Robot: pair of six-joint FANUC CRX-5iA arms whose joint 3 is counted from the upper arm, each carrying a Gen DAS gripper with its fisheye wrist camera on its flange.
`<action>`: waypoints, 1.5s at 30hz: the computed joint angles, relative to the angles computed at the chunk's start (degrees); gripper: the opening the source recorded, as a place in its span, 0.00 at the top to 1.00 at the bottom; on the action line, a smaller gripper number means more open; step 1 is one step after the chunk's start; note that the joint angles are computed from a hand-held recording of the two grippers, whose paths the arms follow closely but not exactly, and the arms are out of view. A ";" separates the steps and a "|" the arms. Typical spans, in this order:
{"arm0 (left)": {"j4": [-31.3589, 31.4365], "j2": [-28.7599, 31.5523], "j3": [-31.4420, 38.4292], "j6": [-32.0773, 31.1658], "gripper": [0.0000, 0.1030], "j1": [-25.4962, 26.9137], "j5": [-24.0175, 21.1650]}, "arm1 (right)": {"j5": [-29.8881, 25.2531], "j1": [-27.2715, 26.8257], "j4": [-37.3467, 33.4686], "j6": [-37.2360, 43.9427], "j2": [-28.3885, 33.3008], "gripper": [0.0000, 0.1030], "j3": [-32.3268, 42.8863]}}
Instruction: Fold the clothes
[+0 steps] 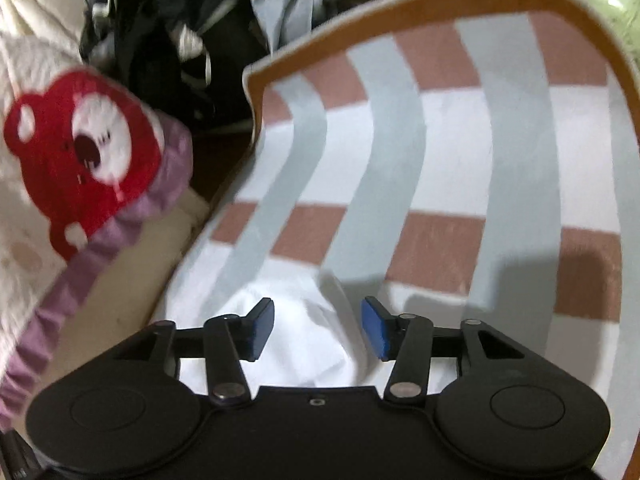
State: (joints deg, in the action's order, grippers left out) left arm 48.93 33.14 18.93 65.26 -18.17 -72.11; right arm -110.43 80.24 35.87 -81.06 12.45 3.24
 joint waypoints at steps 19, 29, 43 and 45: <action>3.12 -22.33 -24.40 -43.30 0.50 5.01 17.17 | -11.17 -1.50 -1.69 15.51 6.33 0.95 5.86; -3.82 -24.18 -25.10 -48.67 0.45 10.09 16.07 | -15.44 1.16 -6.03 8.29 3.37 0.96 2.84; -30.66 1.47 20.13 -28.51 0.35 8.95 3.55 | -13.75 0.76 -6.38 6.67 3.27 0.96 2.61; -32.81 0.14 18.59 -32.53 0.32 9.00 5.73 | -13.90 0.59 -6.20 7.22 3.43 0.95 2.82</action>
State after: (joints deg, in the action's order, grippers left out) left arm 16.12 33.28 37.51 32.73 -9.17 -66.38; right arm -124.33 80.83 29.66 -73.84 15.88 6.06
